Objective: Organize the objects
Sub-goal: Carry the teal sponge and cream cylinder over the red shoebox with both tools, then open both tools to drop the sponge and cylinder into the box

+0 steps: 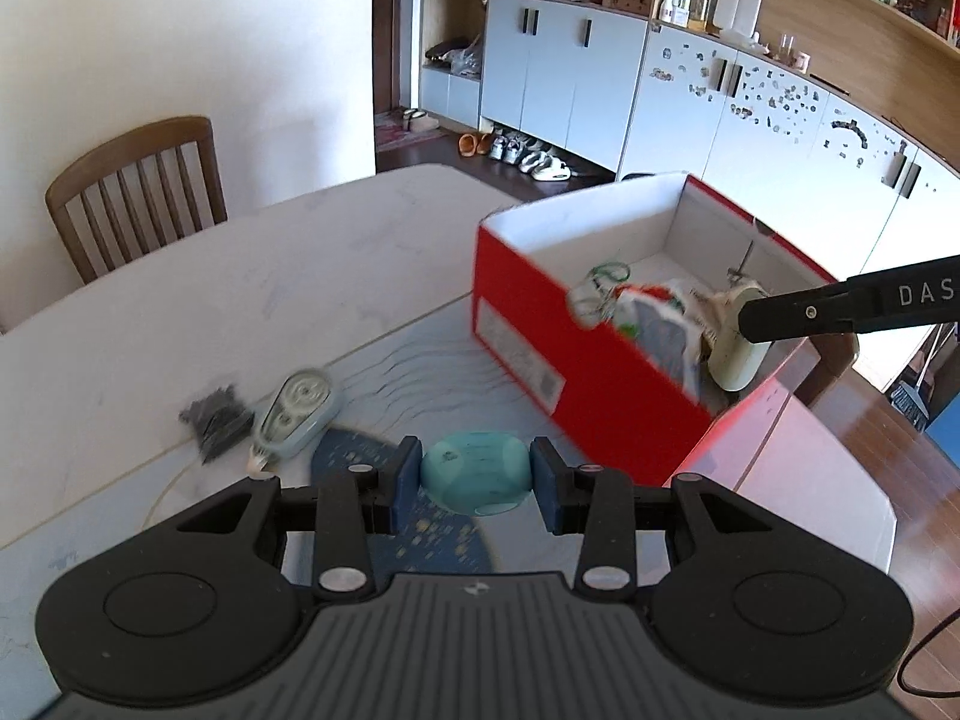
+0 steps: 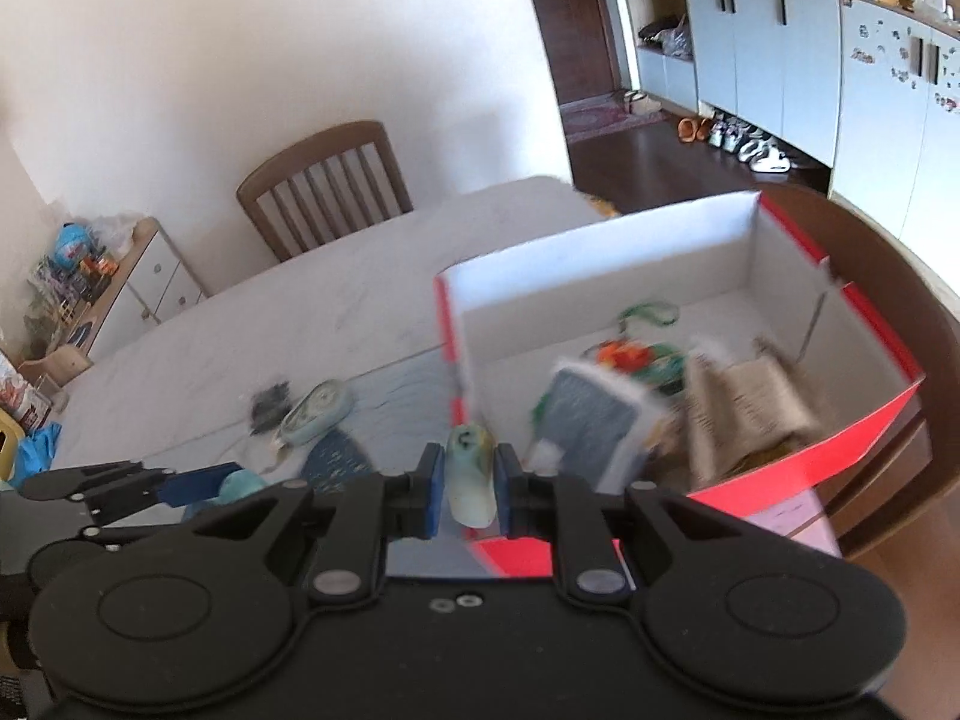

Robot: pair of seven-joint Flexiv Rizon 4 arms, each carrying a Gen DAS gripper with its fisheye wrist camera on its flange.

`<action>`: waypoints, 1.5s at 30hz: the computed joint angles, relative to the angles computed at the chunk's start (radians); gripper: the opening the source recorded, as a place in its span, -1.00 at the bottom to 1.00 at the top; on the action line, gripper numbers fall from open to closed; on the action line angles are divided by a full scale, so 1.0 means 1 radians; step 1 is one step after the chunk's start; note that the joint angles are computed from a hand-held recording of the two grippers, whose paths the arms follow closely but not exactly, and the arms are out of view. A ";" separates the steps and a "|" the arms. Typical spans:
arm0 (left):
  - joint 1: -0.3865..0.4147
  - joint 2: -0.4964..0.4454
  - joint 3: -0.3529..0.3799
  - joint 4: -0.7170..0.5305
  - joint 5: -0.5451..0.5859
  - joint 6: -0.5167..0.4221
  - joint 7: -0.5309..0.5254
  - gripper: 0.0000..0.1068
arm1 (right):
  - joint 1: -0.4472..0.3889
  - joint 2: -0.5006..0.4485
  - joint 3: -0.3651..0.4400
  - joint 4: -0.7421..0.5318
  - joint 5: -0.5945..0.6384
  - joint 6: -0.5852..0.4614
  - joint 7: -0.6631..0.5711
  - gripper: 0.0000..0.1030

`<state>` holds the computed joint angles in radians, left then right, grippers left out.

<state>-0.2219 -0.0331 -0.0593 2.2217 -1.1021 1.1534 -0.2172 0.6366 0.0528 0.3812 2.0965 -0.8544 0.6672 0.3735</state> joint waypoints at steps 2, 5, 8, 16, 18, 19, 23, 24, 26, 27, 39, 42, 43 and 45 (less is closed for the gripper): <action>-0.011 -0.001 -0.010 -0.010 0.018 0.014 -0.041 -0.28 | -0.017 0.041 -0.004 0.032 0.010 0.012 -0.018 -0.69; -0.028 -0.010 -0.025 -0.031 0.057 0.037 -0.110 -0.28 | -0.051 0.102 -0.003 0.075 0.022 0.037 -0.041 -0.69; -0.049 -0.025 -0.043 -0.052 0.098 0.072 -0.172 -0.28 | -0.091 0.159 0.001 0.112 0.030 0.058 -0.076 -0.69; -0.076 -0.089 -0.075 -0.129 0.301 0.112 -0.417 -0.28 | -0.197 0.268 -0.004 0.206 0.085 0.153 -0.181 -0.69; -0.078 -0.115 -0.079 -0.159 0.375 0.119 -0.500 -0.28 | -0.222 0.281 -0.007 0.223 0.097 0.179 -0.204 -0.69; -0.080 -0.128 -0.081 -0.172 0.411 0.126 -0.536 -0.28 | -0.234 0.285 -0.010 0.232 0.101 0.194 -0.216 -0.69; -0.089 -0.193 -0.073 -0.245 0.586 0.137 -0.709 -0.28 | -0.280 0.287 -0.018 0.253 0.107 0.239 -0.251 -0.69; -0.092 -0.209 -0.067 -0.268 0.631 0.126 -0.756 -0.28 | -0.289 0.283 -0.022 0.257 0.109 0.252 -0.259 -0.69; -0.094 -0.235 -0.063 -0.305 0.696 0.114 -0.828 -0.28 | -0.307 0.275 -0.028 0.262 0.109 0.275 -0.272 -0.69; -0.098 -0.250 -0.059 -0.329 0.732 0.103 -0.865 -0.28 | -0.314 0.269 -0.031 0.263 0.109 0.285 -0.280 -0.69; -0.197 -0.426 0.030 -0.621 1.079 -0.057 -1.229 -0.28 | -0.369 0.130 -0.095 0.245 0.066 0.378 -0.375 -0.70; -0.209 -0.465 0.039 -0.674 1.130 -0.106 -1.278 -0.28 | -0.368 0.088 -0.113 0.236 0.064 0.392 -0.408 -0.70; -0.213 -0.474 0.043 -0.687 1.145 -0.119 -1.290 -0.28 | -0.368 0.074 -0.118 0.233 0.056 0.393 -0.407 -0.70; -0.218 -0.490 0.047 -0.708 1.169 -0.139 -1.314 -0.28 | -0.366 0.052 -0.129 0.231 0.054 0.404 -0.419 -0.70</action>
<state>-0.4398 -0.5232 -0.0122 1.5142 0.0673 1.0139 -1.5314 0.2704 0.1045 0.2521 2.3273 -0.8009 1.0712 -0.0451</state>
